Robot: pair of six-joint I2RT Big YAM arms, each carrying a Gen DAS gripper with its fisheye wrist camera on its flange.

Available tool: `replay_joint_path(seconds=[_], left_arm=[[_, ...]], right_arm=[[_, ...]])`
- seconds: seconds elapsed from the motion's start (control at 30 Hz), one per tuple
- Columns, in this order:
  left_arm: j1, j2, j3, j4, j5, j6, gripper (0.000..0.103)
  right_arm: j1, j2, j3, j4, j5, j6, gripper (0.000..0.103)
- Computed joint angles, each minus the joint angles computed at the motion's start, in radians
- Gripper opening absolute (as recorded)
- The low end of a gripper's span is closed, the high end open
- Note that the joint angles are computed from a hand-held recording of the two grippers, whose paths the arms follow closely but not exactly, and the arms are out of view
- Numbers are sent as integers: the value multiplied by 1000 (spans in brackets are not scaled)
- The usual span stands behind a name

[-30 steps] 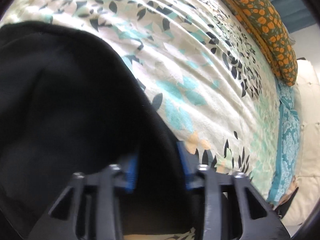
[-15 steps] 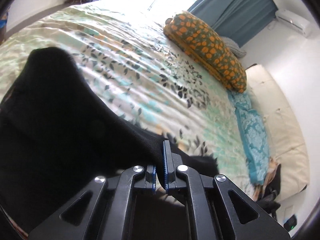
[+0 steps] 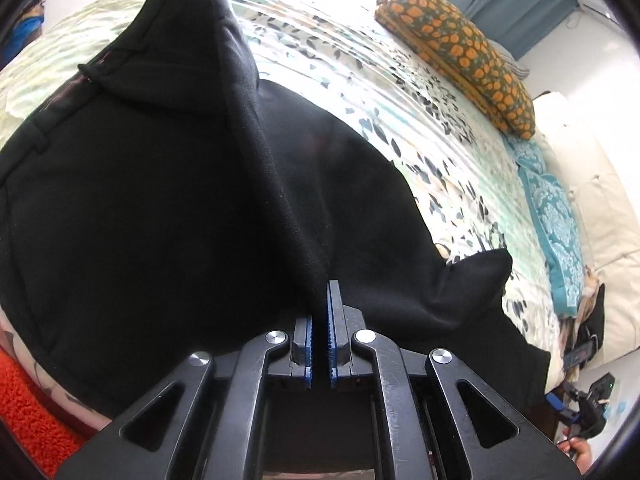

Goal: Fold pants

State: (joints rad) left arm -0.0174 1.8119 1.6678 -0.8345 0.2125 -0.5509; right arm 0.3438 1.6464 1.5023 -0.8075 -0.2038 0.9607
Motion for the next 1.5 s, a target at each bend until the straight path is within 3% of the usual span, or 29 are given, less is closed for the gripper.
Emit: replay_joint_path(seconds=[0.1,0.3,0.33,0.37,0.4,0.63,0.77,0.93,1.13,1.3,1.43,1.5], left_arm=[[5,-3,-7,2,5,4,4],[0,-25,-30,16,-7,33,4],[-1,-26,-29,12,-16,36,4],[-4,-24,-24,7,-25,35,4],[-7,-24,-19,4,-30,31,4],[-37,-123,-87,29,-50,62,4],[-74,-162,-137,-8,-34,72,4],[-113,-139,-125,-45,-13,102,4],[-147,-90,-81,-98,-14,149,4],[-166,-69,-42,-121,-10,144,4],[-176,-54,-27,-135,-1,158,4],[-186,-45,-23,-135,-3,161,4]], right_arm=[[4,61,30,19,-12,56,73],[26,170,142,-131,12,-12,62],[28,181,161,-148,2,-35,52],[30,191,180,-164,-15,-60,19],[33,206,206,-195,-14,-85,11],[47,177,297,-235,107,-202,11],[28,196,373,-330,159,-279,11],[-21,164,272,-315,130,-235,11],[-32,157,224,-310,165,-217,11],[-41,136,193,-288,184,-199,11],[-44,142,203,-342,212,-211,11],[-54,129,175,-324,201,-186,11]])
